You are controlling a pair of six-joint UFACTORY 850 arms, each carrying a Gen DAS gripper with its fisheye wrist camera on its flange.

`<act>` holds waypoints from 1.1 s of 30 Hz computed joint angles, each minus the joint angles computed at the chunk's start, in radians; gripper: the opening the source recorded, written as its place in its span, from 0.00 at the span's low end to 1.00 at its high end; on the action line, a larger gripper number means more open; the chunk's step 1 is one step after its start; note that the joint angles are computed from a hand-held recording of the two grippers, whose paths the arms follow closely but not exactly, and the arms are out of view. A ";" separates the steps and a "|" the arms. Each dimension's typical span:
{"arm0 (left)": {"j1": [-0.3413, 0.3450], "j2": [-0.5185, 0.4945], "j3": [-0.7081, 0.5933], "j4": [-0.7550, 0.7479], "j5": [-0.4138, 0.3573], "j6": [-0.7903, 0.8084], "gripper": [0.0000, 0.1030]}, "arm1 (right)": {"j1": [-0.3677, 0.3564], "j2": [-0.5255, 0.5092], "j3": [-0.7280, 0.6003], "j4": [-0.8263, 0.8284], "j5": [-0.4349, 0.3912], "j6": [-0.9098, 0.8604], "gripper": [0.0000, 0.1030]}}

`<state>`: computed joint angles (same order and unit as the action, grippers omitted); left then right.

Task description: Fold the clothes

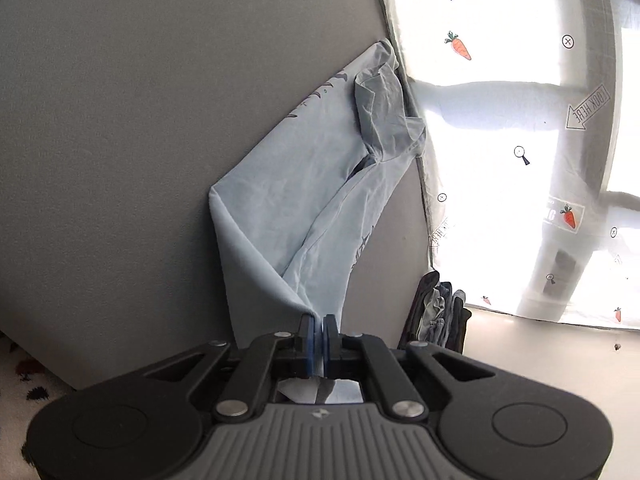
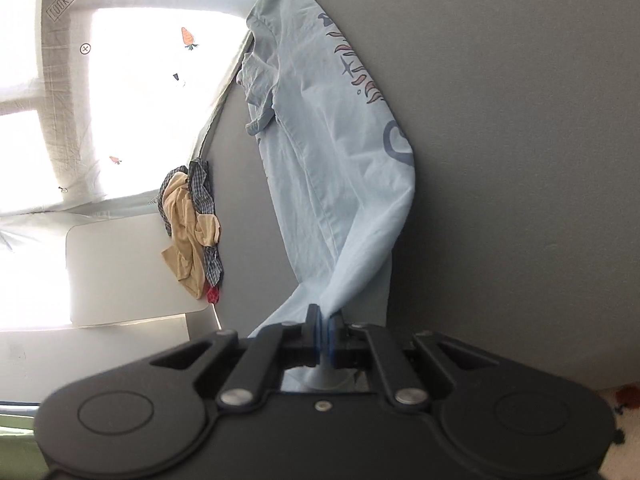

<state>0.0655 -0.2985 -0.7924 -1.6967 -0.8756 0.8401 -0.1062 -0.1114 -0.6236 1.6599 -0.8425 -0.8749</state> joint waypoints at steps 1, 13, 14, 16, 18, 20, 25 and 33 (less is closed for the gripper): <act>-0.011 -0.020 -0.029 -0.026 0.003 0.001 0.04 | -0.003 -0.016 -0.017 0.022 -0.008 -0.006 0.04; -0.093 -0.315 -0.531 0.023 0.333 -0.161 0.32 | -0.002 -0.396 -0.512 0.211 0.147 -0.029 0.57; -0.095 -0.327 -0.561 0.059 0.351 -0.165 0.44 | 0.001 -0.390 -0.523 0.200 0.175 -0.067 0.57; -0.104 -0.316 -0.578 0.156 0.388 -0.147 0.65 | 0.020 -0.359 -0.521 0.171 0.266 -0.135 0.57; -0.119 -0.300 -0.559 0.272 0.430 -0.166 0.71 | 0.047 -0.328 -0.500 0.119 0.366 -0.194 0.57; -0.138 -0.287 -0.535 0.433 0.465 -0.235 0.71 | 0.078 -0.308 -0.463 0.082 0.454 -0.262 0.57; -0.192 -0.279 -0.475 0.717 0.507 -0.391 0.71 | 0.134 -0.280 -0.363 0.049 0.571 -0.409 0.43; -0.269 -0.320 -0.474 1.031 0.532 -0.581 0.69 | 0.190 -0.294 -0.307 0.321 0.570 -0.799 0.48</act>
<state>-0.2039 -0.6180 -1.2663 -0.6655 -0.3435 0.2591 0.0842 -0.4058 -0.9304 1.9807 -0.2722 -1.6741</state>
